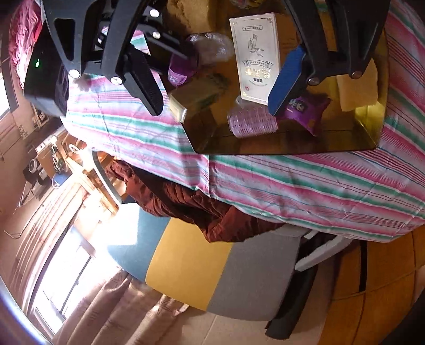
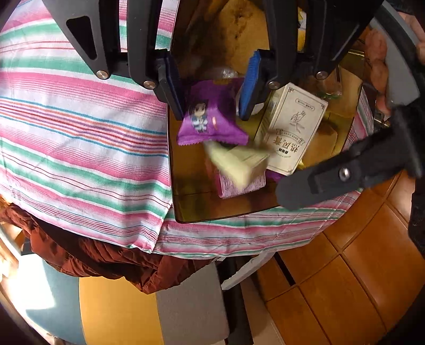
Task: Organize objects
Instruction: 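Carry the green box and purple bag over the gold tray and open both tools, then move both tools back from the tray to the wrapped ball and white sponge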
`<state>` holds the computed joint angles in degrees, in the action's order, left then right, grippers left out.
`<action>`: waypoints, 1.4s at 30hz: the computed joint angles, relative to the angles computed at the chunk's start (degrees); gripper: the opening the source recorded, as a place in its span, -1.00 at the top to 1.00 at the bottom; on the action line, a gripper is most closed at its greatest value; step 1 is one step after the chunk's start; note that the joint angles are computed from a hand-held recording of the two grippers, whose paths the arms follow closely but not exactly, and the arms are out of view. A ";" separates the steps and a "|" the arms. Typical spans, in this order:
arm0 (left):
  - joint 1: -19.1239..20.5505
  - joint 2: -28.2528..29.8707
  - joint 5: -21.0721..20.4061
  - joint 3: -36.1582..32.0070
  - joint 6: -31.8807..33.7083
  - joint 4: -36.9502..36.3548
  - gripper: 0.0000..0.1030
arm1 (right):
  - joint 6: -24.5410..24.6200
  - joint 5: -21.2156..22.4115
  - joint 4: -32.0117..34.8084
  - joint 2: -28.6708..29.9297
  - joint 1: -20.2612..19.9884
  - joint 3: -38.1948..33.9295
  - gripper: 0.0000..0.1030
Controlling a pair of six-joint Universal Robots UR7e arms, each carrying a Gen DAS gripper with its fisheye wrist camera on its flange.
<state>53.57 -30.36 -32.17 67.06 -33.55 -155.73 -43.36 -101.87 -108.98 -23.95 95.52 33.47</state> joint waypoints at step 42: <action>-10.26 -6.90 13.87 17.15 -25.70 28.50 -0.61 | -1.79 -2.67 -25.44 -20.77 -2.31 32.85 -1.00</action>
<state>43.31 -37.26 -18.30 84.21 -59.25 -127.22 -45.15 -104.54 -134.42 -44.72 93.20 66.32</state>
